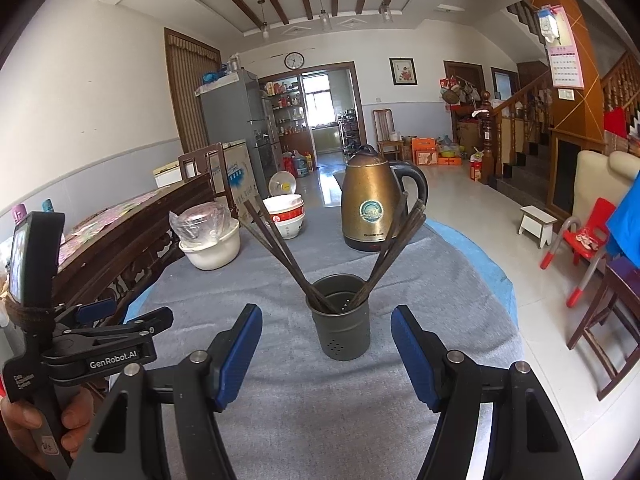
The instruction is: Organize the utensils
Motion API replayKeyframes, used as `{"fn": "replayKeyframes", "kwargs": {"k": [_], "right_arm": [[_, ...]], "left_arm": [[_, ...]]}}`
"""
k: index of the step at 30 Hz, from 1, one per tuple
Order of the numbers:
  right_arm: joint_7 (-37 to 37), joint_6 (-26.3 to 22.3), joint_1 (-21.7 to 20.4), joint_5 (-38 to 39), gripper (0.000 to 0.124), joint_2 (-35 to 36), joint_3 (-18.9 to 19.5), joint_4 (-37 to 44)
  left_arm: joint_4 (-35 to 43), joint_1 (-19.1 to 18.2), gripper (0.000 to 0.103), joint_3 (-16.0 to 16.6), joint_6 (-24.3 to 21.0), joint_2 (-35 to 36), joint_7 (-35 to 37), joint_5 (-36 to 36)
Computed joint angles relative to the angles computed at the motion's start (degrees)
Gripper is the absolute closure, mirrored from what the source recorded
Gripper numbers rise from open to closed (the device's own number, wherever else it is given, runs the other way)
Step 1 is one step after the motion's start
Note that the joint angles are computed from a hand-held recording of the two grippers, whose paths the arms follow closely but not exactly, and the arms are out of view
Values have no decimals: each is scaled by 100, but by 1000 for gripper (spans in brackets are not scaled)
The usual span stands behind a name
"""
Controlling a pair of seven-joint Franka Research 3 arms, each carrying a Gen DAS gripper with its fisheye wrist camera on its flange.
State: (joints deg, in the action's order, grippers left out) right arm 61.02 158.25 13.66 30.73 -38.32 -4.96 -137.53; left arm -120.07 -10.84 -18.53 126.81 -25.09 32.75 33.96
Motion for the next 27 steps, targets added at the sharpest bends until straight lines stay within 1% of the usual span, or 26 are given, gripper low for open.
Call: {"fn": "replayKeyframes", "kwargs": {"k": [9,18,27], "right_arm": [[107,26,-51,-171,53,-175,132,-63],[196,85,-85,-328,53,-372,183,-162],[164,85,-41,-333,53,-641,64,-271]], "left_arm": [[-152,11,13,-13,110,-228,-63,35],[-214,41,13,-96,59,-431,-148,62],[-201,26,13,-225,-128,-623,-217,157]]}}
